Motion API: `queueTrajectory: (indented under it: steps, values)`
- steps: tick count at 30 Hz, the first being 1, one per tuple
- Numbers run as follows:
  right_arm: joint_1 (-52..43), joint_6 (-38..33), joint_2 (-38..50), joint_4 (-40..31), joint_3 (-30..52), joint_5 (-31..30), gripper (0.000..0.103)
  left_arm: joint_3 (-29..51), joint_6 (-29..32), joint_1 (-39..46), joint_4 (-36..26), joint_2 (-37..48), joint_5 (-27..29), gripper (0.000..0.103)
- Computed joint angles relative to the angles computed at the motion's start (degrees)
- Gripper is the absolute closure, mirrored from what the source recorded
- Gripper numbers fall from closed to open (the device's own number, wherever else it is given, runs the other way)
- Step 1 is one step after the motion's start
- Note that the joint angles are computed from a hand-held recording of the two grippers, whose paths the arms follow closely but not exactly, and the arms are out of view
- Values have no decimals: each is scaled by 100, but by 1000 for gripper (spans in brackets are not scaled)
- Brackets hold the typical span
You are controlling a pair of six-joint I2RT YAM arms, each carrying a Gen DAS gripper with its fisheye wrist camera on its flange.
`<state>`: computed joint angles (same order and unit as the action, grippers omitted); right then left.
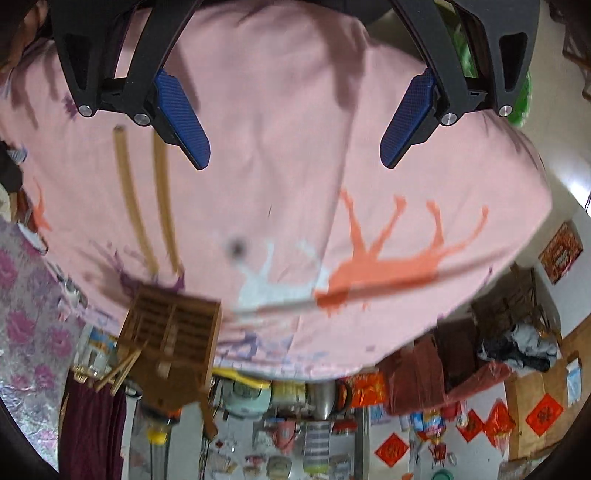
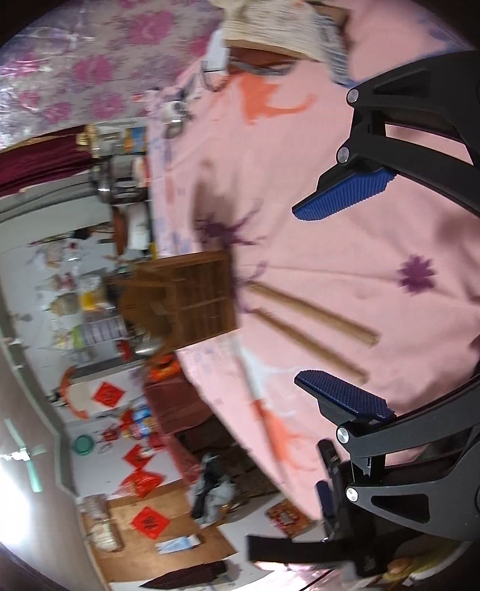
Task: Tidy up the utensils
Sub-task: 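Move both open tools back down to the remaining chopsticks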
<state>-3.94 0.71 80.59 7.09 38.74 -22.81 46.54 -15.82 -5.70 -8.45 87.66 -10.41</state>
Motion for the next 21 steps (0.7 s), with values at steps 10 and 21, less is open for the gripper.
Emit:
queueTrajectory:
  steps: [10,21]
  values:
    - [591,-586,796,16,-86,751,22,-320,197,-109,606,476,-148,11]
    - [1027,-669,1120,58,107,1475,22,-423,185,-176,883,536,-306,4]
